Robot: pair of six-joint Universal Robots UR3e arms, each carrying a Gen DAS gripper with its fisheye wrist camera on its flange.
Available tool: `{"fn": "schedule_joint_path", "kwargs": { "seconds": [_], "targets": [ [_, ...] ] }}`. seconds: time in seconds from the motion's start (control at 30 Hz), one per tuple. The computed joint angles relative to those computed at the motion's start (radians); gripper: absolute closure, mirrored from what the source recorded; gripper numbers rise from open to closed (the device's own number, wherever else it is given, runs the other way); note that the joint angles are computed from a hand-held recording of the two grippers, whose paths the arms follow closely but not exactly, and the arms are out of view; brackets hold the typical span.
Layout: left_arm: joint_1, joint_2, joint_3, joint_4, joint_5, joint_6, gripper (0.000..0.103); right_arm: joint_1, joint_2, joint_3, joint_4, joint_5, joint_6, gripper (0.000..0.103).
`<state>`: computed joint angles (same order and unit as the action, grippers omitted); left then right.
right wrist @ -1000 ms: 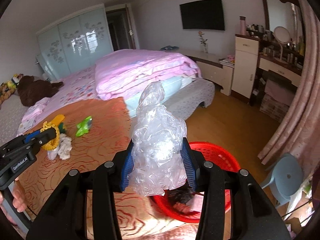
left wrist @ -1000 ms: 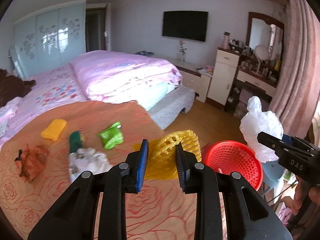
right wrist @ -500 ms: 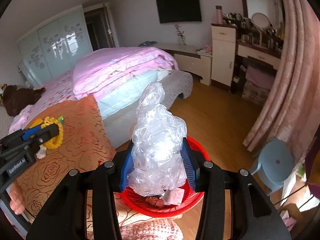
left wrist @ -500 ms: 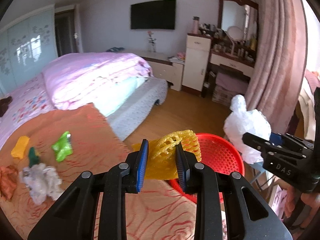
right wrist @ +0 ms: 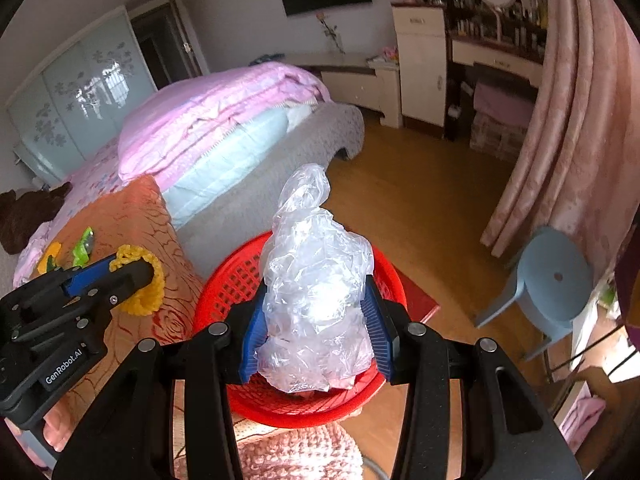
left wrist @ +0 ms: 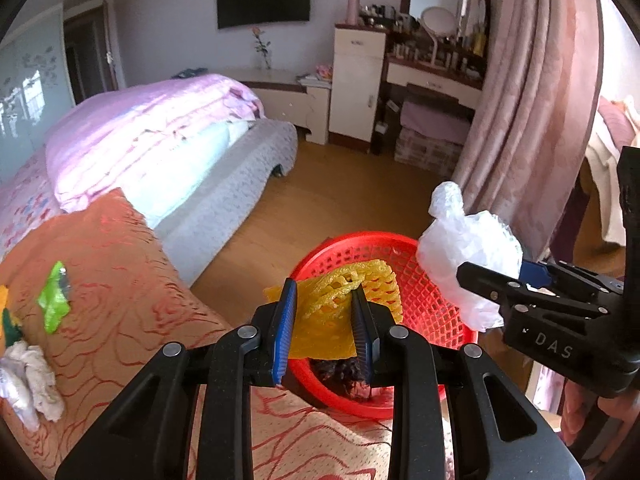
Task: Collect trash
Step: 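Open the left gripper over the basket while the right gripper releases the bubble wrap, then move both tools back over the trash on the bedspread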
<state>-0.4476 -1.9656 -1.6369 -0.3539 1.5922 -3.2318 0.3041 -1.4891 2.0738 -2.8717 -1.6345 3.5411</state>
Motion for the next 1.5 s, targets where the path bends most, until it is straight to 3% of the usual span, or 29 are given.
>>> {"fn": "schedule_joint_path", "kwargs": {
  "seconds": [0.27,0.47,0.7,0.97,1.27,1.5],
  "targets": [
    [0.007,-0.045,0.016,-0.017,-0.034,0.015,0.072,-0.020,0.035,0.000,0.014,0.026,0.014,0.058],
    [0.020,-0.038,-0.006,-0.016,-0.064,0.015,0.048,-0.039,0.042,0.010,0.014,0.042,0.020,0.046],
    [0.039,-0.003,-0.050,-0.001,-0.069,-0.006,0.037,-0.032,0.038,0.010,0.011,0.030,0.029,0.043],
    [0.045,0.074,-0.144,0.052,-0.033,-0.031,0.034,-0.013,0.037,0.008,-0.008,0.007,0.022,0.042],
    [0.072,0.249,-0.298,0.104,0.086,-0.058,0.029,0.054,0.051,-0.008,-0.068,-0.031,-0.022,0.040],
    [0.217,0.481,-0.448,0.062,0.151,-0.084,0.028,0.109,0.064,-0.034,-0.093,-0.055,-0.055,0.037]
  ]
}}
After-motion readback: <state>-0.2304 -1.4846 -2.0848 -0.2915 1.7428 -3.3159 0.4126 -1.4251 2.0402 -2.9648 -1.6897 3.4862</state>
